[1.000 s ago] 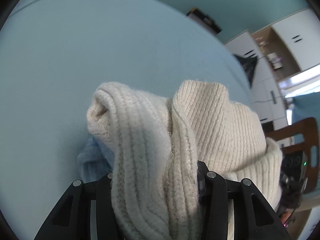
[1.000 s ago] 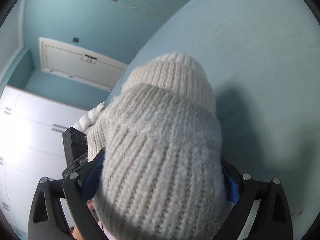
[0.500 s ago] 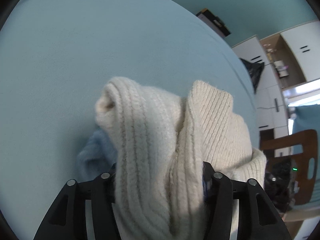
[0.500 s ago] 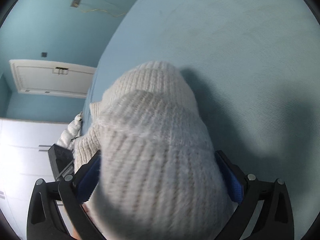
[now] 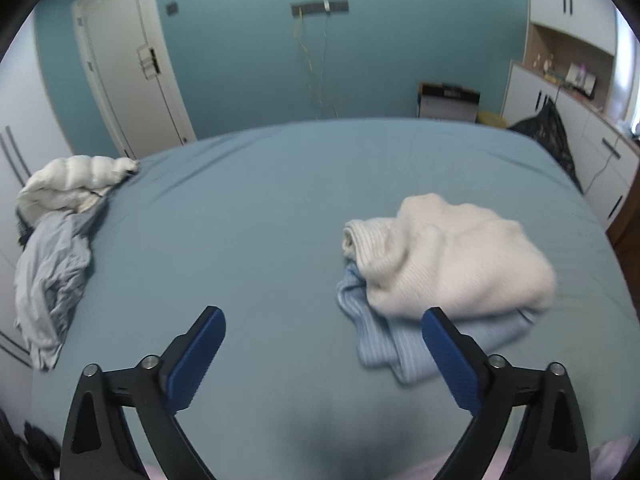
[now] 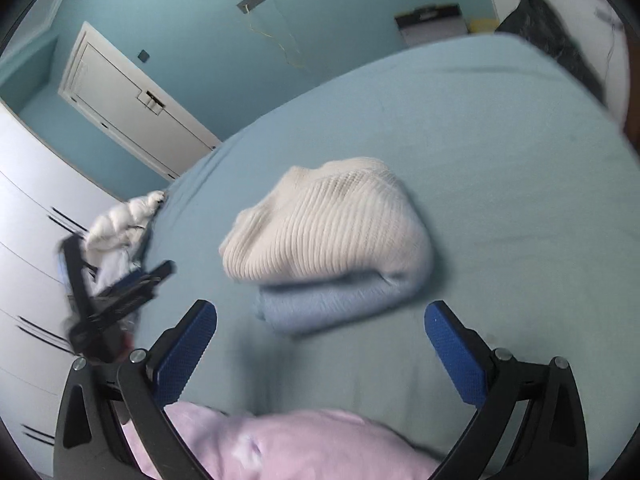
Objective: Fold small clothes
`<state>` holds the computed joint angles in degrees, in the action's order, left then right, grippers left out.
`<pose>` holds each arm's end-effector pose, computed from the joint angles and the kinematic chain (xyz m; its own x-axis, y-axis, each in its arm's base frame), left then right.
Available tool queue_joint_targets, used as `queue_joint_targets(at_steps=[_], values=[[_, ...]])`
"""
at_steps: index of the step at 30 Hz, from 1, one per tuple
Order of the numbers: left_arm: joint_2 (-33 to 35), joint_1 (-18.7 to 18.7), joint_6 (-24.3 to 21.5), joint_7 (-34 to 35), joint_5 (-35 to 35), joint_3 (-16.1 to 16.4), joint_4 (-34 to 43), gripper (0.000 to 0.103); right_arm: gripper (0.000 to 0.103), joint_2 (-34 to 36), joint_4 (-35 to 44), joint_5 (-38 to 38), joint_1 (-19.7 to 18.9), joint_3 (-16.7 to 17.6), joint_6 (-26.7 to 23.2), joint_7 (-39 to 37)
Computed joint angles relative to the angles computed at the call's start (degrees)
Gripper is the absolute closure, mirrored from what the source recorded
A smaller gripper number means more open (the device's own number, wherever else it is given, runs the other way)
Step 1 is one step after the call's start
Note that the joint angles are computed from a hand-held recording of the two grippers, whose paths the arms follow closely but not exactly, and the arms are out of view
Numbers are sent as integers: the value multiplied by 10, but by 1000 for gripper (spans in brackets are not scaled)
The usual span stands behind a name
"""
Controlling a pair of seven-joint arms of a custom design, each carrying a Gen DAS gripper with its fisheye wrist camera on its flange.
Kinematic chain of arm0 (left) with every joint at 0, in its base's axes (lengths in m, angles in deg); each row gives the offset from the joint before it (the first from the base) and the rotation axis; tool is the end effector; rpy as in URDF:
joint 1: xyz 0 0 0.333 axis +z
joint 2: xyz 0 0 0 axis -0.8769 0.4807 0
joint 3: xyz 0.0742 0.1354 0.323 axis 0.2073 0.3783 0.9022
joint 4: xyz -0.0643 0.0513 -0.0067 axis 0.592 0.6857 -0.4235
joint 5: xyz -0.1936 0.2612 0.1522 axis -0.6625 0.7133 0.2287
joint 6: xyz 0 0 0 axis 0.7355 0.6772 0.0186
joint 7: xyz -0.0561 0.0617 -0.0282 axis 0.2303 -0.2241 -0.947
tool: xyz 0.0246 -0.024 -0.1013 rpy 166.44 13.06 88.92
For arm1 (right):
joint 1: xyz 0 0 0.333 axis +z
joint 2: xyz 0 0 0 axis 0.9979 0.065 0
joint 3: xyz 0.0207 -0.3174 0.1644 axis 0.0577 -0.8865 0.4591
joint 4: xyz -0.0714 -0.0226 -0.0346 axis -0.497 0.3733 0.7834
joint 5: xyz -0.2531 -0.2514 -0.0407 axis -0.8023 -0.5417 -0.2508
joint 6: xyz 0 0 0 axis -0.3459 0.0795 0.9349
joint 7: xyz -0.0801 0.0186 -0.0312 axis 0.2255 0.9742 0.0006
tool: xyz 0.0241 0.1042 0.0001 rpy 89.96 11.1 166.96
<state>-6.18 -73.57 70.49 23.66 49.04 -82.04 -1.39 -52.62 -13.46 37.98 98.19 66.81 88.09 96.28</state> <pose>0.6631 -0.1612 0.6912 0.0642 -0.9935 -0.0945 -0.7452 0.0152 -0.6667 0.6069 0.1831 0.6945 0.0181 -0.8903 -0.4551 -0.8493 0.2265 -0.4768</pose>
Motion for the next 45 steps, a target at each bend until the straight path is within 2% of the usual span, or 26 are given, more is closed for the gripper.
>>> queue_joint_targets(at_steps=[2,4,7,8,11,13,17,20,24,31,37,45], values=[[-66,-9,33,-34,30,3,-85,2,1,-63,-74,20,2,4,37,-26],[-128,-10,56,-72,71,-7,-161,0,1,-96,-109,-31,17,2,48,1],[-186,-8,54,-119,119,-36,-218,0,1,-155,-176,-130,38,9,80,62],[-191,-4,59,-121,121,-44,-221,0,1,-162,-189,-165,41,13,89,81],[-231,10,56,-101,99,-69,-260,0,1,-182,-208,-286,45,27,68,138],[-254,18,55,-90,85,-84,-281,0,1,-197,-218,-335,51,34,49,157],[-292,33,65,-64,39,-102,-317,0,1,-227,-252,-391,54,41,53,196],[-304,42,71,-56,9,-112,-328,0,1,-244,-264,-398,52,38,47,218],[-306,53,71,-58,2,-124,-330,0,1,-249,-265,-362,57,21,44,206],[-297,58,70,-60,-11,-126,-325,0,1,-238,-262,-343,52,16,46,204],[-292,55,67,-59,-14,-125,-323,0,1,-223,-244,-370,55,29,32,209],[-284,50,64,-54,-13,-125,-317,0,1,-220,-236,-366,68,32,14,201]])
